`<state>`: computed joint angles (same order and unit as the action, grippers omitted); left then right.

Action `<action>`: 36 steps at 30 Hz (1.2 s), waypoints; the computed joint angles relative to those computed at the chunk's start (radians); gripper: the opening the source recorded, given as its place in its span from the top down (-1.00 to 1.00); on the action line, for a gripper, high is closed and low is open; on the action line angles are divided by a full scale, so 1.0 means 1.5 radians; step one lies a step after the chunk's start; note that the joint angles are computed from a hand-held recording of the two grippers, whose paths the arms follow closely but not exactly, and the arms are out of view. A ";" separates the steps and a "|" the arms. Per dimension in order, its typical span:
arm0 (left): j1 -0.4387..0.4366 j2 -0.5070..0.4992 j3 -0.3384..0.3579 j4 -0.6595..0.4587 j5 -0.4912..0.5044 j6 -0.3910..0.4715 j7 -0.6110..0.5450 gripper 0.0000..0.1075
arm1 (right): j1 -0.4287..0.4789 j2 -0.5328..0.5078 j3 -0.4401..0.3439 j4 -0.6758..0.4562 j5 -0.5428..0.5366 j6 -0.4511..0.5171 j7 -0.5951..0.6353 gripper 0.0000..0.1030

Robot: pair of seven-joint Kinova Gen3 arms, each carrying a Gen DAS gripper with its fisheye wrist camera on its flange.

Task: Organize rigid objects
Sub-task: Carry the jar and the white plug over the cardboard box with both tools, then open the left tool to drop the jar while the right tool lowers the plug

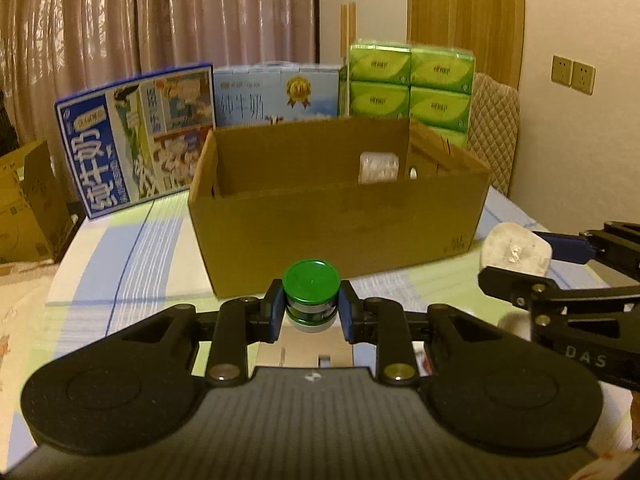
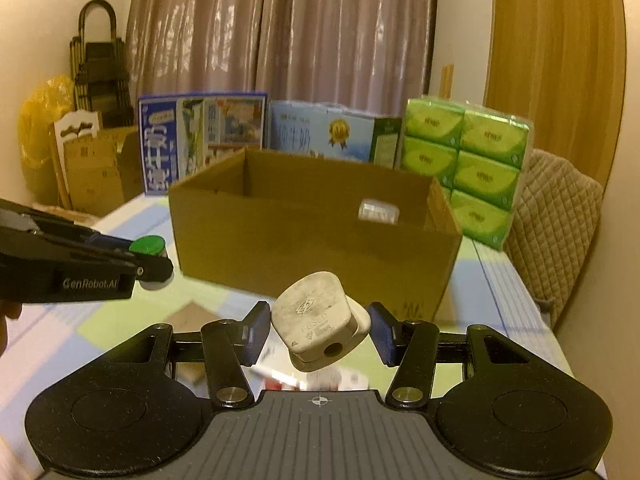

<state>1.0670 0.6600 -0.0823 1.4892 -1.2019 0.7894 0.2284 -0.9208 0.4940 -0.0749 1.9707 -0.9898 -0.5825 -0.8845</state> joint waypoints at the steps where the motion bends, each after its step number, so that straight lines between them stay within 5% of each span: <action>1: -0.004 0.001 -0.001 -0.006 -0.001 -0.001 -0.003 0.56 | 0.005 0.001 0.001 -0.008 0.005 0.003 -0.001 0.03; 19: -0.061 0.034 -0.044 -0.111 -0.002 -0.025 -0.053 0.56 | 0.065 0.032 0.039 -0.138 0.117 0.078 -0.094 0.03; 36: -0.139 0.097 -0.086 -0.230 0.181 -0.130 -0.213 0.56 | 0.092 0.142 0.144 -0.338 0.134 0.244 -0.226 0.03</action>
<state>0.8592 0.8053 -0.2106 1.1445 -0.9297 0.5951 -0.0905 -0.7830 0.7069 0.1410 1.4634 -0.7882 -0.2170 -1.2242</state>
